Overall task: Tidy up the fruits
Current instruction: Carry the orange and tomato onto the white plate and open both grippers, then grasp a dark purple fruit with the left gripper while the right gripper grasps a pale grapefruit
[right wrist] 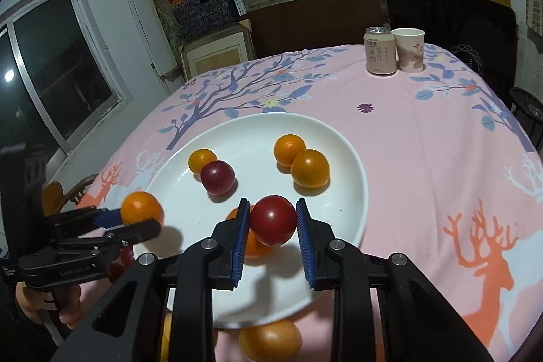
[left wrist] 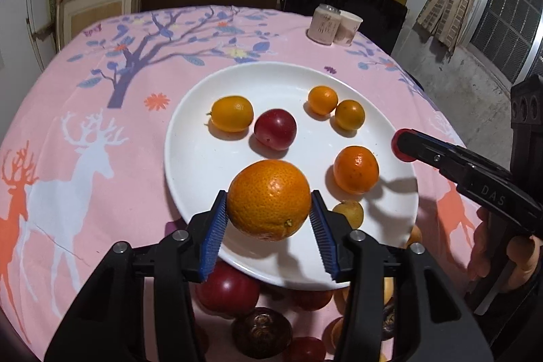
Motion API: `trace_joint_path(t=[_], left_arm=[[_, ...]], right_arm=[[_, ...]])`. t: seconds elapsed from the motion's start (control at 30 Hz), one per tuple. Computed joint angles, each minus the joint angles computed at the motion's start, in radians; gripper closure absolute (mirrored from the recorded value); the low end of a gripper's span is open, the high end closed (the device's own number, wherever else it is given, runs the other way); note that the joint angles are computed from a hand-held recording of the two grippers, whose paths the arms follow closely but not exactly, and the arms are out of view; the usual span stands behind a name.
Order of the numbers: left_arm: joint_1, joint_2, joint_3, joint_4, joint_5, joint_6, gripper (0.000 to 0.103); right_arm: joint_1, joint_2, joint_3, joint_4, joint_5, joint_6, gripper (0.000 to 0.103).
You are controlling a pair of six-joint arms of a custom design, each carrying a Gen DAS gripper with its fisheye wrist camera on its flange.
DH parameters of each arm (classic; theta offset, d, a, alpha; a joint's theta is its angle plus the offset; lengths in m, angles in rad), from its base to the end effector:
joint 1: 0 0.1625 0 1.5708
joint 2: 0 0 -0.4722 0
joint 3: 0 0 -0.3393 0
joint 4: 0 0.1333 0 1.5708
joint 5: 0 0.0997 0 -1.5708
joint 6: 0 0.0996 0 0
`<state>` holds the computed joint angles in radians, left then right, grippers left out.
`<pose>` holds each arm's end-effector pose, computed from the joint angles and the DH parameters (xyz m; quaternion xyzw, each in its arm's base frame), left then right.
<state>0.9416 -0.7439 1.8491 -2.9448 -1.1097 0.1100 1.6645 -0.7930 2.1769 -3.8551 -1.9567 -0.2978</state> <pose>-0.2210 -0.6055 0.1196 0.3200 0.9107 -0.1842 0.1854 0.1449 -0.5174 0.1863 0.0900 -0.8830 0.4073 0.2153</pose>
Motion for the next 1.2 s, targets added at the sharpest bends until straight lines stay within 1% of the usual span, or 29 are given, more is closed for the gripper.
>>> trace_joint_path(t=[0.03,0.07,0.1,0.13,0.3,0.47,0.6,0.7,0.77,0.8,0.83,0.93,0.97,1.0,1.07,1.1,1.17,1.2], left_arm=[[-0.003,-0.004,0.01,-0.022,0.003,0.0,0.041],[-0.01,-0.008,0.034,-0.079,0.018,0.016,0.035],[-0.021,-0.014,0.062,-0.139,0.039,0.041,0.028],[-0.03,-0.024,0.083,-0.173,0.048,0.055,0.026],[-0.061,-0.107,0.208,-0.243,0.037,0.092,0.025],[-0.081,-0.173,0.382,-0.333,0.08,0.133,0.024],[-0.066,-0.202,0.473,-0.362,0.081,0.127,0.024],[-0.062,-0.209,0.522,-0.387,0.092,0.135,0.024],[-0.068,-0.196,0.552,-0.441,0.128,0.159,0.025],[-0.077,-0.181,0.564,-0.477,0.162,0.175,0.032],[-0.083,-0.17,0.564,-0.478,0.193,0.18,0.038],[-0.077,-0.179,0.553,-0.447,0.185,0.178,0.038],[-0.074,-0.186,0.545,-0.419,0.178,0.176,0.039],[-0.068,-0.197,0.533,-0.376,0.159,0.169,0.039],[-0.039,-0.234,0.492,-0.234,0.068,0.146,0.044],[-0.034,-0.237,0.485,-0.201,0.06,0.146,0.044],[-0.034,-0.225,0.476,-0.149,0.089,0.153,0.044],[-0.037,-0.217,0.483,-0.168,0.098,0.174,0.044]], right_arm=[[0.003,0.001,0.001,-0.006,0.008,0.001,0.063],[0.006,0.004,0.008,-0.024,0.011,-0.008,0.063],[0.015,0.005,0.018,-0.044,0.005,-0.02,0.063],[0.02,0.005,0.028,-0.058,0.001,-0.022,0.063],[0.038,-0.016,0.128,-0.148,-0.001,0.006,0.063],[0.033,-0.002,0.263,-0.309,0.012,0.035,0.062],[-0.007,0.068,0.361,-0.484,0.043,0.05,0.059],[-0.05,0.107,0.401,-0.529,0.061,0.086,0.059],[-0.074,0.113,0.417,-0.535,0.087,0.105,0.059],[-0.077,0.117,0.422,-0.552,0.093,0.106,0.059],[-0.078,0.121,0.425,-0.562,0.097,0.104,0.059],[-0.081,0.125,0.426,-0.556,0.097,0.108,0.059],[-0.082,0.126,0.427,-0.558,0.099,0.109,0.059],[-0.087,0.128,0.431,-0.566,0.107,0.107,0.058],[-0.091,0.129,0.435,-0.571,0.117,0.105,0.058],[-0.093,0.13,0.437,-0.573,0.124,0.103,0.058],[-0.096,0.129,0.44,-0.574,0.133,0.103,0.058],[-0.098,0.126,0.44,-0.568,0.137,0.103,0.058]])
